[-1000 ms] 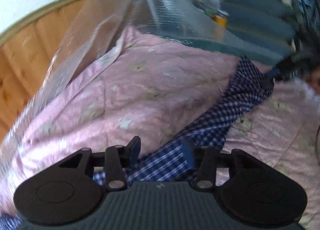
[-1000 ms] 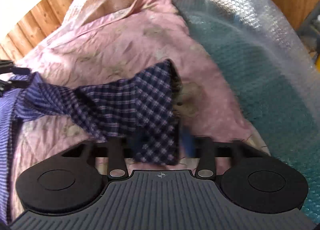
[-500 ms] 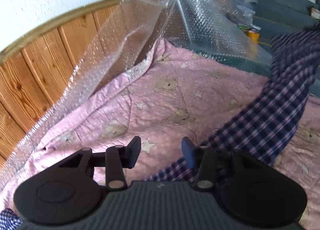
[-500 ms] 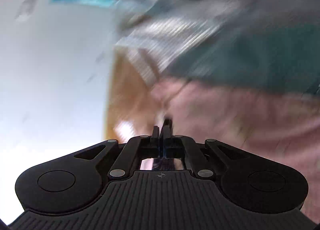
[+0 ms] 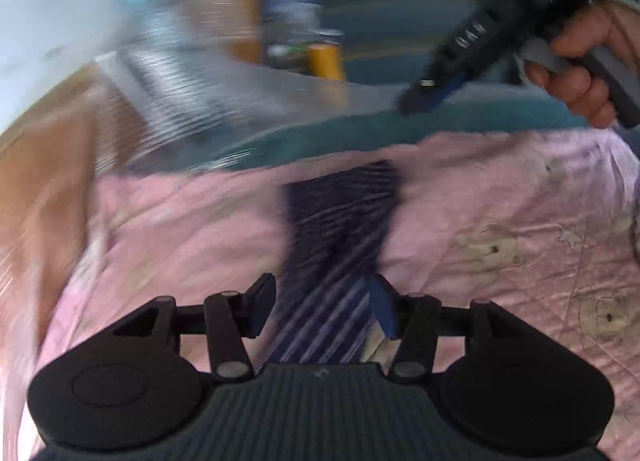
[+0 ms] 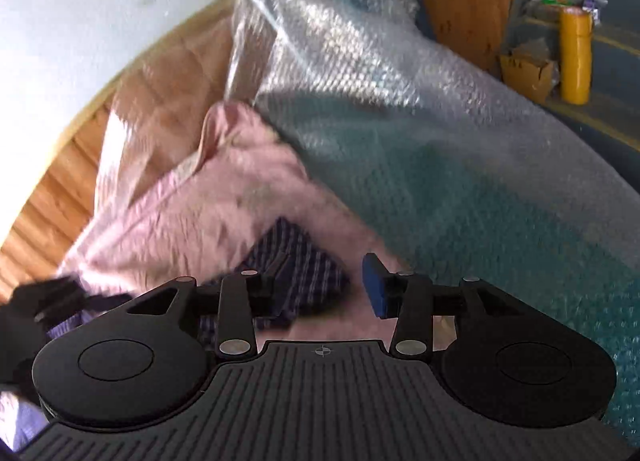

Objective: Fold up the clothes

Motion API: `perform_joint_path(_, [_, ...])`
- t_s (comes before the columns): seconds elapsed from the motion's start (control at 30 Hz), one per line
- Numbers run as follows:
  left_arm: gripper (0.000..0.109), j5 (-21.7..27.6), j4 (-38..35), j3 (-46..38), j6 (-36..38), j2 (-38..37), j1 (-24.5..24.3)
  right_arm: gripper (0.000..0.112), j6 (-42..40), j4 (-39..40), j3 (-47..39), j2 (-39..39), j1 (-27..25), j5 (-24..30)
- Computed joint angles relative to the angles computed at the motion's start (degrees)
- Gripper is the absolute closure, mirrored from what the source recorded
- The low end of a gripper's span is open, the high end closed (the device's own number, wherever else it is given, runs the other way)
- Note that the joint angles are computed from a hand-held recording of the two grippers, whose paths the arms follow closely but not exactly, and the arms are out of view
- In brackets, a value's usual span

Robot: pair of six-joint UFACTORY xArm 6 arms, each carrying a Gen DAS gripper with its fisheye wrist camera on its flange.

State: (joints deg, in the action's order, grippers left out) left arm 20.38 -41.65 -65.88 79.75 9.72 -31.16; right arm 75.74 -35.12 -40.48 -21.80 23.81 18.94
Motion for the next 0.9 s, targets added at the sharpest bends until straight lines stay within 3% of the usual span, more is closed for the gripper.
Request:
perform_joint_path(0.1, [0.061, 1.4, 5.7, -3.6, -2.2, 4.8, -2.1, 0.061, -0.6, -2.6, 0.7, -0.6, 1.6, 0.8])
perform_joint_path(0.17, [0.100, -2.0, 7.5, -3.6, -2.3, 6.3, -3.3, 0.059, -0.8, -4.7, 1.0, -1.0, 2.5, 1.9])
perform_joint_path(0.2, [0.106, -1.2, 5.0, -4.2, -0.8, 6.0, -3.1, 0.059, -1.2, -5.4, 1.6, -1.5, 2.7, 1.8])
perform_joint_path(0.3, [0.107, 9.7, -10.1, -8.9, 1.3, 3.4, 2.0, 0.054, -2.8, -8.2, 5.6, -5.4, 2.1, -1.5])
perform_joint_path(0.37, [0.106, 19.8, -16.6, -16.0, -7.9, 4.6, 8.3, 0.040, -3.3, -10.1, 6.7, -6.2, 1.2, -4.3])
perform_joint_path(0.43, [0.102, 24.9, -16.2, -24.1, -19.9, 10.0, 13.4, 0.032, -4.3, -11.2, 5.9, -4.5, 0.6, -6.7])
perform_joint_path(0.5, [0.094, 23.5, -6.3, -29.8, -31.9, 16.3, 15.2, 0.031, -6.7, -8.6, 2.7, 0.4, 0.0, -9.5])
perform_joint_path(0.57, [0.094, 19.9, 1.0, -29.8, -39.1, 17.5, 15.2, 0.031, -12.5, -2.1, -1.8, 6.6, -0.1, -12.2])
perform_joint_path(0.63, [0.093, 21.6, -1.2, -27.3, -37.5, 15.0, 16.3, 0.031, -14.3, 0.2, -6.8, 12.3, 0.1, -12.5])
perform_joint_path(0.73, [0.088, 16.8, -8.0, -15.9, -28.4, 6.3, 16.5, 0.031, -14.0, 2.9, -12.2, 18.2, 0.3, -12.3])
perform_joint_path(0.8, [0.079, 14.4, -10.0, -8.9, -24.3, 0.5, 17.4, 0.031, -11.9, 3.2, -15.5, 21.1, 0.7, -11.0])
perform_joint_path(0.9, [0.074, 14.5, -7.8, -1.7, -29.8, -6.2, 20.5, 0.031, -7.2, -1.2, -19.2, 21.6, 3.3, -6.1])
